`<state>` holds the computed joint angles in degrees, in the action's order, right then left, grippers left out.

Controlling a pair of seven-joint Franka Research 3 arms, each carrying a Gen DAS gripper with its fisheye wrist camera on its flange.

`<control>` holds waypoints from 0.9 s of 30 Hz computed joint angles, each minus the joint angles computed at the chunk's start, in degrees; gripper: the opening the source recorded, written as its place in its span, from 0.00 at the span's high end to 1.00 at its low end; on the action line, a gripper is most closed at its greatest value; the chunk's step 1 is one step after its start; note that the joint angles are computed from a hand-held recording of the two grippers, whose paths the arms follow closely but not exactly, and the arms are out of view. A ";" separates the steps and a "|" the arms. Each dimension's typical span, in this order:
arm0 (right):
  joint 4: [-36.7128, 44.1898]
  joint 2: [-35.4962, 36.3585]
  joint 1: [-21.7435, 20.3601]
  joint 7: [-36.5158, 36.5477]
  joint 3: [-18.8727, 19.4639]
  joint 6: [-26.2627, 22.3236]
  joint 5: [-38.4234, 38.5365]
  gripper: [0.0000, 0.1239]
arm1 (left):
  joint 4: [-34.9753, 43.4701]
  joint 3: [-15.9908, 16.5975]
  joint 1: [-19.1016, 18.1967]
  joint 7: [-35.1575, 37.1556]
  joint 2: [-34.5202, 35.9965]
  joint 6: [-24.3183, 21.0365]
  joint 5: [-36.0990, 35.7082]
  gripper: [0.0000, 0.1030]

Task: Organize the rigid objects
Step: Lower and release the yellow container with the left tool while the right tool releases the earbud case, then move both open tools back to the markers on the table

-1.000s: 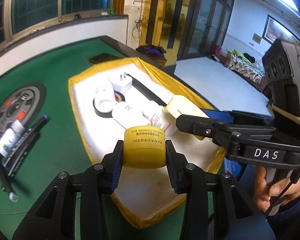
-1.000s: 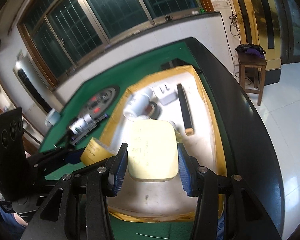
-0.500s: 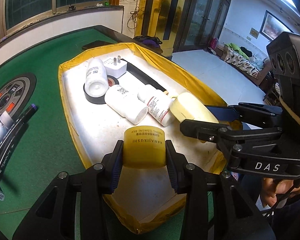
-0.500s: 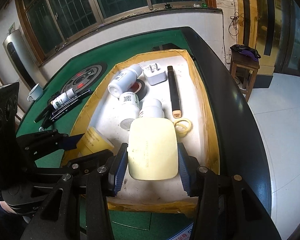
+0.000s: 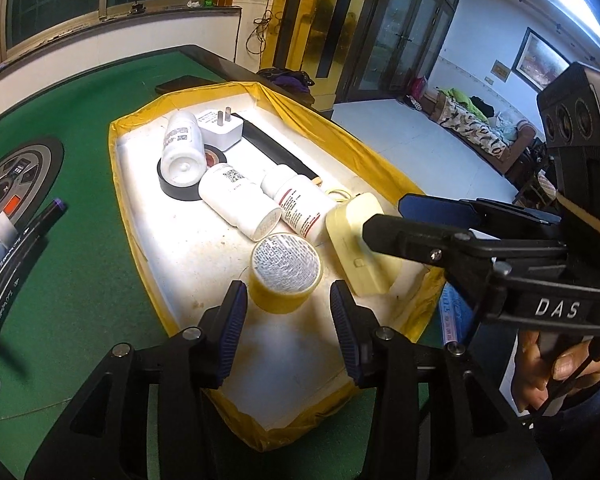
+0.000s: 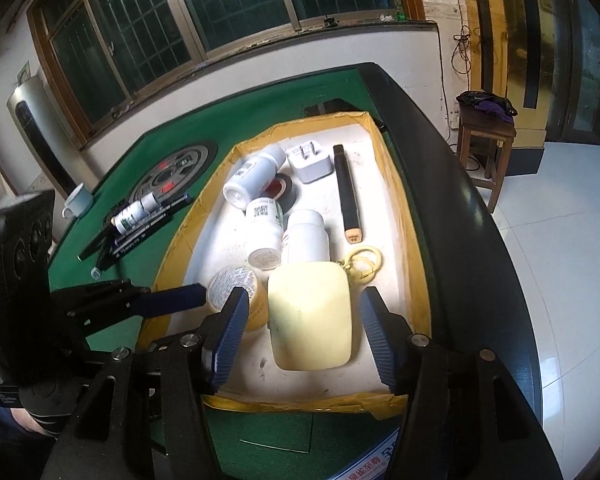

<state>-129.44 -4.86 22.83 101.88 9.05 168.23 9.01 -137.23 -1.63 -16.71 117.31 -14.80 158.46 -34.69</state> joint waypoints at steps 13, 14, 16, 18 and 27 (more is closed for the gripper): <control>1.52 0.89 0.30 3.66 0.98 2.08 -1.71 0.57 | -2.97 3.47 -1.21 2.73 -4.69 1.31 -3.75 0.60; 1.60 0.92 0.46 3.87 0.99 2.02 -1.90 0.57 | -3.28 3.94 -1.45 3.20 -5.17 1.46 -4.20 0.60; 2.08 1.24 0.63 4.97 1.17 1.88 -2.99 0.57 | -4.00 5.08 -1.89 4.35 -6.32 2.16 -5.25 0.60; 2.99 1.80 1.05 5.42 1.28 1.53 -3.57 0.57 | -4.69 6.34 -2.38 5.52 -7.41 2.84 -6.32 0.60; 8.51 5.69 4.06 6.20 1.69 0.81 -5.89 0.57 | -9.94 10.39 2.31 5.41 -14.39 6.42 -1.65 0.60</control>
<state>-120.94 0.83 26.89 108.08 10.74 169.03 3.13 -147.17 8.76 -14.40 122.73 -29.19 164.88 -36.34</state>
